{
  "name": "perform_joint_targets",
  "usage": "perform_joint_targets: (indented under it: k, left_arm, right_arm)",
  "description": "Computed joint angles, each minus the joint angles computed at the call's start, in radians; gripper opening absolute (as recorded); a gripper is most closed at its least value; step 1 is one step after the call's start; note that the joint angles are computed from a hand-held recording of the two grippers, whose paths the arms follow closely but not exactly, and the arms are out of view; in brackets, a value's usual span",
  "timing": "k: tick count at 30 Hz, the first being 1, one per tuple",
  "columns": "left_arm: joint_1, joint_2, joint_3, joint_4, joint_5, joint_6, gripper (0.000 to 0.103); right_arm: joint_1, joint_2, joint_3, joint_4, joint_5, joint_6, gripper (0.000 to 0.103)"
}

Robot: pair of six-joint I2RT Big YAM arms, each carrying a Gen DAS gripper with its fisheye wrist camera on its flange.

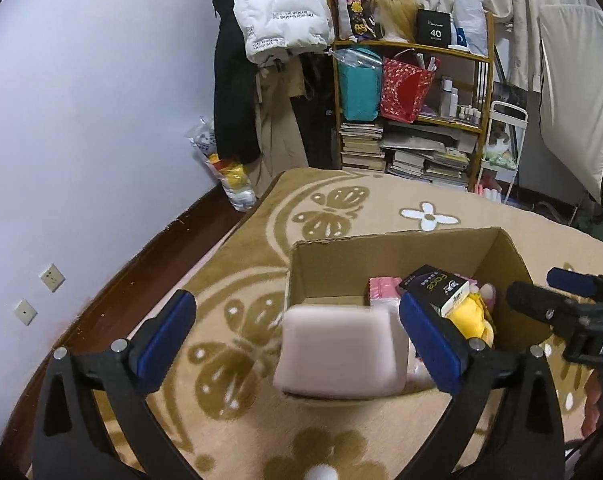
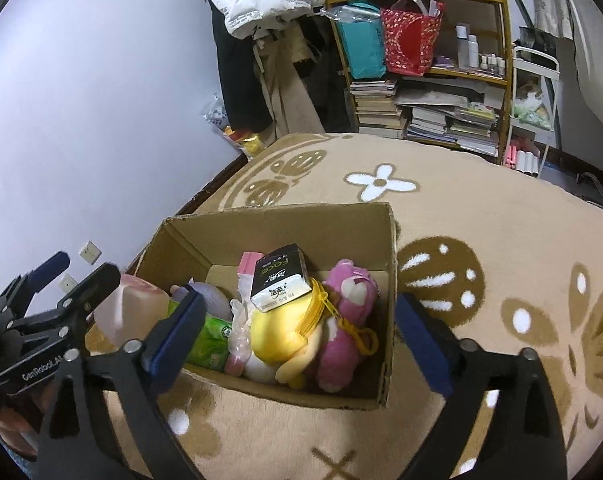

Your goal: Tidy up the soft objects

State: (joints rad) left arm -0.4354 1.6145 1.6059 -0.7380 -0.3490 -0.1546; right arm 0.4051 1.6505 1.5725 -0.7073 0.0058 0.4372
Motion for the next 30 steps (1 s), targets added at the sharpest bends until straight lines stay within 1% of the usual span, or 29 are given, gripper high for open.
perform_joint_targets:
  k: [5, 10, 14, 16, 23, 28, 30]
  left_arm:
    - [-0.007, -0.041, -0.019, -0.014, -0.022, 0.0, 0.101]
    - [-0.02, -0.09, -0.044, 0.002, -0.051, 0.028, 0.102]
    - [-0.027, -0.137, -0.071, -0.001, -0.054, -0.004, 0.103]
    - [-0.028, -0.158, -0.081, -0.006, -0.046, -0.014, 0.103]
    - [-0.043, -0.229, -0.106, -0.014, -0.089, 0.001, 0.103]
    - [-0.061, -0.291, -0.139, -0.026, -0.084, -0.004, 0.103]
    - [-0.071, -0.322, -0.164, -0.01, -0.092, -0.003, 0.103]
  right_arm:
    - [0.009, -0.031, -0.003, -0.031, 0.02, 0.011, 0.102]
    - [0.024, -0.082, -0.018, -0.023, 0.068, -0.011, 0.103]
    - [0.035, -0.122, -0.031, -0.029, 0.093, -0.028, 0.103]
    - [0.048, -0.146, -0.038, -0.038, 0.122, -0.034, 0.103]
    - [0.089, -0.223, -0.051, -0.043, 0.176, -0.067, 0.103]
    - [0.122, -0.271, -0.074, -0.037, 0.208, -0.062, 0.103]
    - [0.141, -0.295, -0.091, -0.029, 0.229, -0.07, 0.103]
